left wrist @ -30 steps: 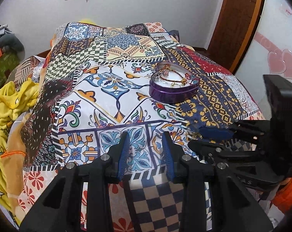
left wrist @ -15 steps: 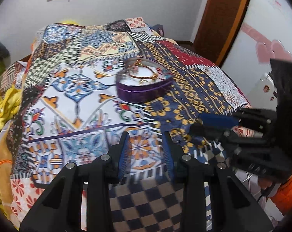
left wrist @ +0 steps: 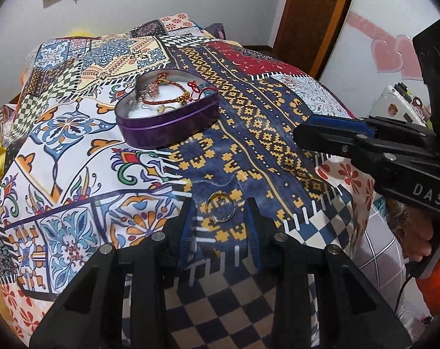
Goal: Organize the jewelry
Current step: 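Carry the gold ring with the right tool over the purple heart tin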
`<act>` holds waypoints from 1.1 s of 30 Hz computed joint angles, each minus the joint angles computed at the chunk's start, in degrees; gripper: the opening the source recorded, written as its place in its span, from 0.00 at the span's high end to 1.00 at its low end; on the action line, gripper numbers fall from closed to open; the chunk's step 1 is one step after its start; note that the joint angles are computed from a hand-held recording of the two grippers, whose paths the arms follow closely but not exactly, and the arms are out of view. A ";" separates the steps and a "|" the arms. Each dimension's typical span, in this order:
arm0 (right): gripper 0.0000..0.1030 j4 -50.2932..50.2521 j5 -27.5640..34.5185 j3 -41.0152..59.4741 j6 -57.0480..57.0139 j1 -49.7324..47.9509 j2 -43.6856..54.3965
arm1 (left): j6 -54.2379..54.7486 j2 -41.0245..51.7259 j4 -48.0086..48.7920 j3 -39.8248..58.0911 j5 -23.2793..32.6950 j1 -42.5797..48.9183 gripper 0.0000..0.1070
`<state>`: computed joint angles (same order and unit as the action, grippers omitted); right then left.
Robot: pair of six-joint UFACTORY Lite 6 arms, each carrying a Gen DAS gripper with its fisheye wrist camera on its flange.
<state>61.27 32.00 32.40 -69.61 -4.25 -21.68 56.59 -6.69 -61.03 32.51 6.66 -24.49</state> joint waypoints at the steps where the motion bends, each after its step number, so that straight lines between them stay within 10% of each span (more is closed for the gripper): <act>1: 0.77 0.22 -0.20 -0.08 -0.08 0.27 0.03 | 3.17 0.37 -3.13 0.22 0.23 0.15 0.69; 3: 0.77 0.32 -0.50 -0.15 0.05 0.81 0.02 | 4.63 0.58 -4.47 0.35 0.13 0.16 0.81; 33: 0.77 9.26 -3.38 13.18 -3.01 7.07 7.34 | 11.45 -2.87 -7.98 10.57 7.48 16.55 0.81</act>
